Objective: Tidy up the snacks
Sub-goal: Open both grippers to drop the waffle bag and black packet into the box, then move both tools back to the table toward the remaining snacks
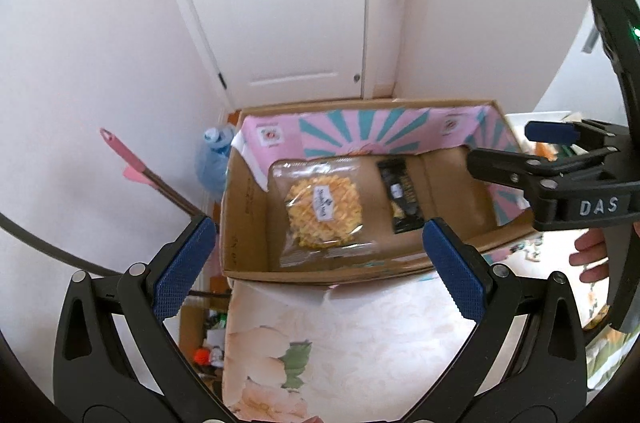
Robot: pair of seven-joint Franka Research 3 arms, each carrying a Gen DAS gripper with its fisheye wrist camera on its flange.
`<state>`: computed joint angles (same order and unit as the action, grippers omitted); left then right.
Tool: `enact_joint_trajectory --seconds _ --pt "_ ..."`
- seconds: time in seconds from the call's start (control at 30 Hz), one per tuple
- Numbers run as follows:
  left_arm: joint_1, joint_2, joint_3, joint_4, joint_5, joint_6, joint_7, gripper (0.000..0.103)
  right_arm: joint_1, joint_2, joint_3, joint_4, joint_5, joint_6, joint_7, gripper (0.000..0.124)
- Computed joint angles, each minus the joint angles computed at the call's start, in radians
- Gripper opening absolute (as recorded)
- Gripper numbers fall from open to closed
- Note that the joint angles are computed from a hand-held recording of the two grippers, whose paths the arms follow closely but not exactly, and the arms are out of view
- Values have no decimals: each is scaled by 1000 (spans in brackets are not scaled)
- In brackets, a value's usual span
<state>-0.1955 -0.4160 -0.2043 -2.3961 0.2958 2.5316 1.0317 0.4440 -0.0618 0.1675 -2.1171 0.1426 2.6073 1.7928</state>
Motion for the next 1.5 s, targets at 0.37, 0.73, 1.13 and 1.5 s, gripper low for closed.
enact_joint_trajectory --seconds 0.37,0.73,1.13,1.5 --pt "-45 -57 -100 39 72 36 -150 103 -120 -416 50 -311 -111 46 133 103" --pt "-102 89 -251 196 288 -10 -392 103 -243 -831 15 -573 -188 -43 40 103" --pt "-291 439 -226 476 364 -119 -328 103 -329 -1023 -153 -710 -69 -115 -266 103" --pt "-366 785 -133 775 170 -188 47 102 -424 -988 -137 -778 28 -89 -335 103"
